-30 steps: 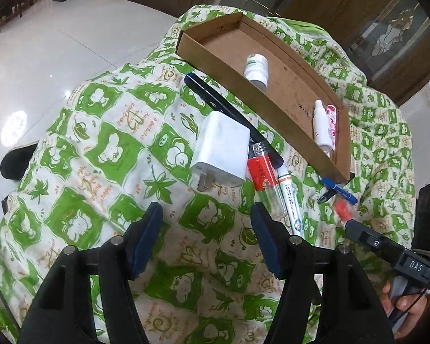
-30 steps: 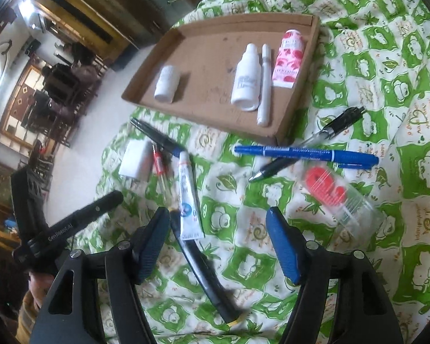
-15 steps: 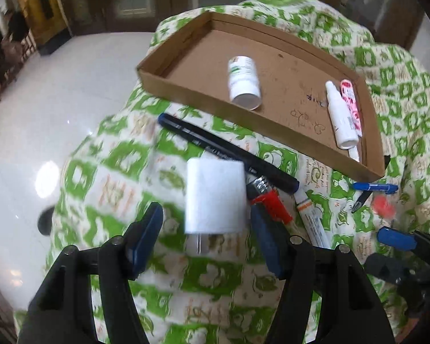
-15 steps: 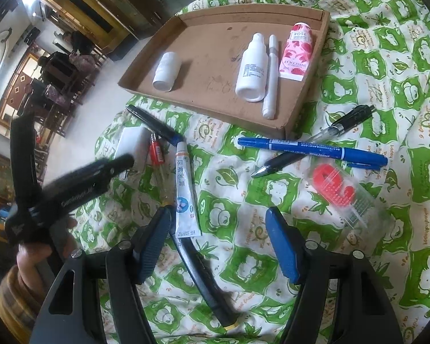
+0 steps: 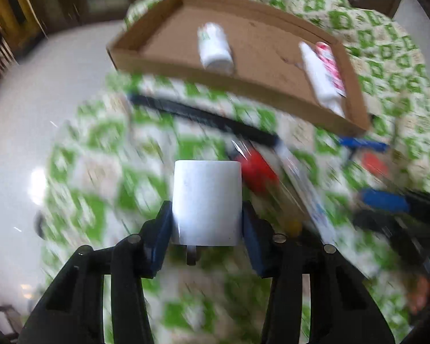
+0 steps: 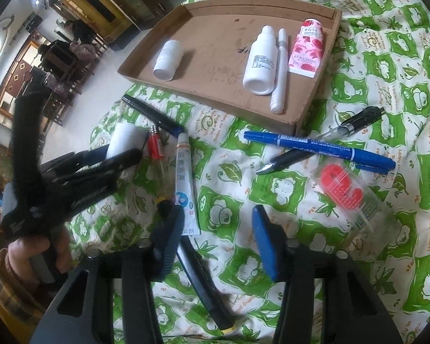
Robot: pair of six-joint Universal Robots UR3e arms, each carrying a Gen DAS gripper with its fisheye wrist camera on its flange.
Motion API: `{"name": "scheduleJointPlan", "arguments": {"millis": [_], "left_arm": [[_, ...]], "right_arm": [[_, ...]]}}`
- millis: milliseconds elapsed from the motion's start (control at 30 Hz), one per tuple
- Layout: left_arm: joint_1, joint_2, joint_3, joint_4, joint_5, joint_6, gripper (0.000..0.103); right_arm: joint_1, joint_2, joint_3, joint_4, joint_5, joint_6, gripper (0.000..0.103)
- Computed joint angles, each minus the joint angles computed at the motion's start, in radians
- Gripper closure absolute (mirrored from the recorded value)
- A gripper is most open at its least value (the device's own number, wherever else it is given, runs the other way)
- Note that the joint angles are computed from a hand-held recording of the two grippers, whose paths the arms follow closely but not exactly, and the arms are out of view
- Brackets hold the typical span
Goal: Organize rigid objects
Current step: 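Grasp the white charger with left tool while right tool grasps the toothpaste tube, then carry the charger and toothpaste tube over the cardboard tray with both tools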
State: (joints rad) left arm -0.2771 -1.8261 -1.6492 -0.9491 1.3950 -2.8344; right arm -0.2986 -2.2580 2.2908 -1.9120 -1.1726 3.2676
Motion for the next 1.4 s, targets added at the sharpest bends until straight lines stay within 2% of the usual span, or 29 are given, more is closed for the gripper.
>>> {"name": "scheduleJointPlan", "arguments": {"millis": [133, 200, 367, 500, 567, 600, 633, 833, 967, 1400], "left_arm": [[0.007, 0.092, -0.128, 0.012, 0.004, 0.053, 0.058], [0.003, 0.093, -0.145, 0.036, 0.01, 0.042, 0.058], [0.043, 0.085, -0.166, 0.053, -0.045, 0.018, 0.057], [0.06, 0.081, -0.17, 0.059, -0.048, 0.029, 0.057], [0.059, 0.083, -0.167, 0.058, -0.048, 0.027, 0.057], [0.046, 0.074, -0.165, 0.069, -0.045, 0.015, 0.057], [0.046, 0.075, -0.166, 0.07, -0.048, 0.013, 0.057], [0.051, 0.097, -0.207, 0.098, -0.059, 0.004, 0.057], [0.053, 0.133, -0.226, 0.102, -0.061, 0.005, 0.057], [0.019, 0.11, -0.216, 0.121, -0.027, -0.024, 0.057]], "right_arm": [[-0.012, 0.067, 0.004, -0.056, 0.057, 0.026, 0.066], [0.005, 0.156, -0.006, -0.139, 0.069, 0.057, 0.072], [0.065, 0.332, -0.026, -0.312, 0.089, 0.132, 0.074], [0.136, 0.465, -0.069, -0.384, 0.056, 0.158, 0.074], [0.15, 0.481, -0.074, -0.399, 0.036, 0.164, 0.079], [0.145, 0.464, -0.071, -0.394, 0.038, 0.159, 0.087], [0.139, 0.447, -0.069, -0.385, 0.04, 0.156, 0.088], [0.114, 0.326, -0.073, -0.226, -0.009, 0.136, 0.088], [0.062, 0.246, -0.04, -0.114, 0.009, 0.092, 0.088], [0.077, 0.272, -0.045, -0.107, -0.011, 0.09, 0.088]]}}
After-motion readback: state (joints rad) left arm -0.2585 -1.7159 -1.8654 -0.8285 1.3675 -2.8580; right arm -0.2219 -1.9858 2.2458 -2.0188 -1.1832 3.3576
